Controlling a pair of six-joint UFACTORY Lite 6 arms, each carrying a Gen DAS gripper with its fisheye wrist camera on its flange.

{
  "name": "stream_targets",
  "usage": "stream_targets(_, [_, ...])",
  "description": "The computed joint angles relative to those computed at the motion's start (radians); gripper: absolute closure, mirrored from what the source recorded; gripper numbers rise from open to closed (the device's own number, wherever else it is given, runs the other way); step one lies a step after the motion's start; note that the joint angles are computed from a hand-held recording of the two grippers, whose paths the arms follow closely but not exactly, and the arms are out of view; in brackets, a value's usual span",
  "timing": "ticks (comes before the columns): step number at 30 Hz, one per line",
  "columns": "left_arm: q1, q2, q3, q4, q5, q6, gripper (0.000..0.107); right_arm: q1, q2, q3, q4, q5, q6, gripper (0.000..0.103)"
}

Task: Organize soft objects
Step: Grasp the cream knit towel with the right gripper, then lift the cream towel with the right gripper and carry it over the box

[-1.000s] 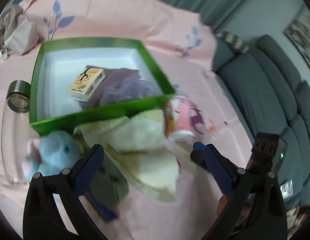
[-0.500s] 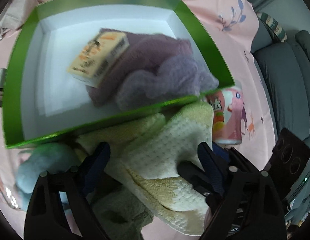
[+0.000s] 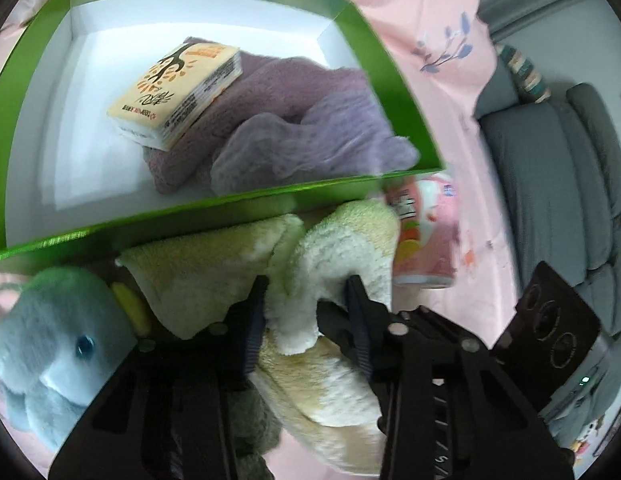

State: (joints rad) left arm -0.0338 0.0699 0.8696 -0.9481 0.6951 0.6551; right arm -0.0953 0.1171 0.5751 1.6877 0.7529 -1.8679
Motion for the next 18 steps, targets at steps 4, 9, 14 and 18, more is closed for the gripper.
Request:
stream_targets(4, [0.038, -0.233, -0.121, -0.031, 0.046, 0.053, 0.073, -0.044, -0.147, -0.086, -0.018, 0.055, -0.016, 0.086])
stream_targets(9, [0.056, -0.530, -0.144, 0.072, 0.149, -0.083, 0.073, -0.138, -0.504, -0.215, -0.138, 0.160, 0.118, 0.086])
stream_targets(14, [0.094, -0.680, -0.036, 0.133, 0.268, -0.160, 0.073, -0.227, -0.775, -0.184, -0.259, 0.291, 0.342, 0.086])
stream_targets(18, [0.042, -0.658, 0.105, 0.178, 0.263, -0.246, 0.073, -0.223, -0.875, -0.084, -0.314, 0.294, 0.467, 0.086])
